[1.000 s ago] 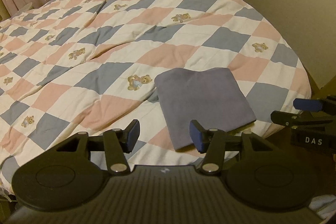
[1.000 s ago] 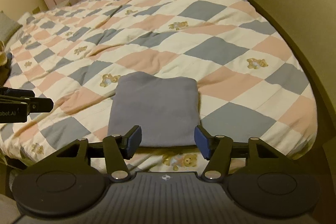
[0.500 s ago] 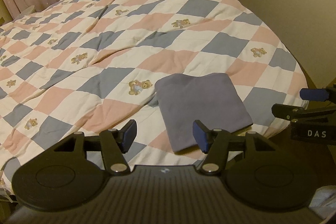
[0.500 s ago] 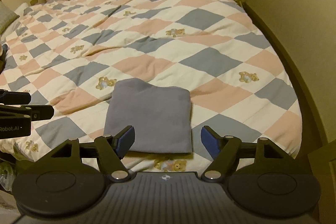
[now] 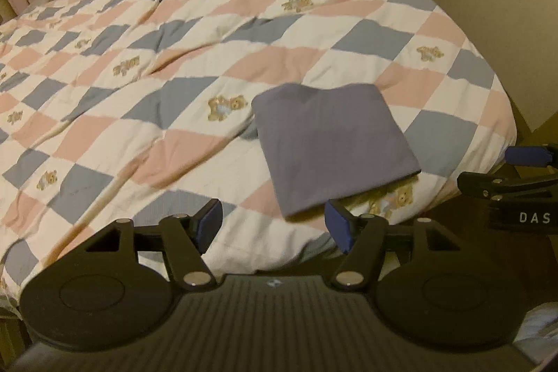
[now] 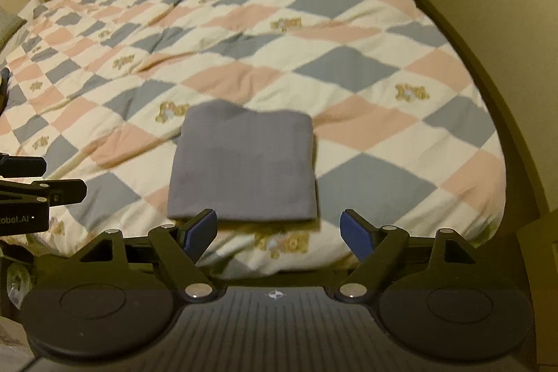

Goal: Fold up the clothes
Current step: 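Pull both open grippers back from the folded shirt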

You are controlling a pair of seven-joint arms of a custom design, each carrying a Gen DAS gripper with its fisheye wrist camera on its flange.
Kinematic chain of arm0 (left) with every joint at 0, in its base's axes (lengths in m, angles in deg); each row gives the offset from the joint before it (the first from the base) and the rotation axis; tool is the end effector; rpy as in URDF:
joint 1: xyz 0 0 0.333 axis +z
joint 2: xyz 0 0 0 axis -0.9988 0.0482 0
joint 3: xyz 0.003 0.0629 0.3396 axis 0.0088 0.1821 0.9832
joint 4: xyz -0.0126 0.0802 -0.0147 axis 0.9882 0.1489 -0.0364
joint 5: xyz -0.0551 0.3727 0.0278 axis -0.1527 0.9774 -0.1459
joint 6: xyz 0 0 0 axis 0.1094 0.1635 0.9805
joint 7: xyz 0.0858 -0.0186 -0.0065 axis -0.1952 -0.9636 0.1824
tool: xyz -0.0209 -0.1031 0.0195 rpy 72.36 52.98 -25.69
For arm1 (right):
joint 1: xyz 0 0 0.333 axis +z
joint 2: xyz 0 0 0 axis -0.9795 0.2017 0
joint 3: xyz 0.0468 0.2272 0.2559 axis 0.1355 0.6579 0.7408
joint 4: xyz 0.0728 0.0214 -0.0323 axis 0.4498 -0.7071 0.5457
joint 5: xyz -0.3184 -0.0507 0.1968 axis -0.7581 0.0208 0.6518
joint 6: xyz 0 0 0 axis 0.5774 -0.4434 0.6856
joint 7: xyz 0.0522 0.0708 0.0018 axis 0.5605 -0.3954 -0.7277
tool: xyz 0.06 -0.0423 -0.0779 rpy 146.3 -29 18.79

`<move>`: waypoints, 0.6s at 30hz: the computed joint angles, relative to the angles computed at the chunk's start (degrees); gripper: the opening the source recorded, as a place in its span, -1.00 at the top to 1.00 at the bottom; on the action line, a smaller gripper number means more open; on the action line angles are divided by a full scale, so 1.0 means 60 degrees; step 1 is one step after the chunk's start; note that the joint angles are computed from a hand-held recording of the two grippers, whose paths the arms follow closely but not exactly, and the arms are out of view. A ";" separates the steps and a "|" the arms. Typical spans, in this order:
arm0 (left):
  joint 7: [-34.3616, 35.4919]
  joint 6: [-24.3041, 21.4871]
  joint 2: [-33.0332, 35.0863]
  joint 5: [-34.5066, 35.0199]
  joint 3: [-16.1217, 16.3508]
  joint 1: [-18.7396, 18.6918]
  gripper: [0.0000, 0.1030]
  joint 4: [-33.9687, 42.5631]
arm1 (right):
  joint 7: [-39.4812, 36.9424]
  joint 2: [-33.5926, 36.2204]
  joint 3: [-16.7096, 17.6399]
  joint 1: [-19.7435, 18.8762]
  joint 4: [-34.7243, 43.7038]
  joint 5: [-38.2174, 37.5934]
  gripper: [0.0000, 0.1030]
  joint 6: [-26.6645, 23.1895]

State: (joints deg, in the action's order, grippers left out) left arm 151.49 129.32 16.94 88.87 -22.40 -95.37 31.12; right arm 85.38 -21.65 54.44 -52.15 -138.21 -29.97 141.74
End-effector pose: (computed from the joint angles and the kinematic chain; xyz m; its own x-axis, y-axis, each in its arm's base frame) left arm 0.6899 -0.1855 0.6629 -0.4644 -0.8825 -0.0744 -0.7889 0.4504 -0.4182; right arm 0.6275 0.2980 0.6386 -0.1390 -0.9846 -0.1057 -0.8792 0.1718 -0.4443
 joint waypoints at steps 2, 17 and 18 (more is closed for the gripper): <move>-0.0070 0.0015 -0.0121 0.0012 0.0017 0.0014 -0.20 -0.0248 | -0.0048 -0.0059 0.0030 -0.0026 -0.0127 0.0088 -0.56 -0.0024; -0.0175 -0.0415 -0.0106 0.0157 0.0036 0.0040 -0.24 -0.0352 | -0.0404 0.0054 0.0172 -0.0061 -0.0198 0.0603 -0.57 -0.0358; -0.0161 -0.0492 -0.0003 0.0171 0.0040 0.0021 -0.24 -0.0192 | -0.0411 0.0102 0.0166 -0.0059 -0.0125 0.0627 -0.58 -0.0382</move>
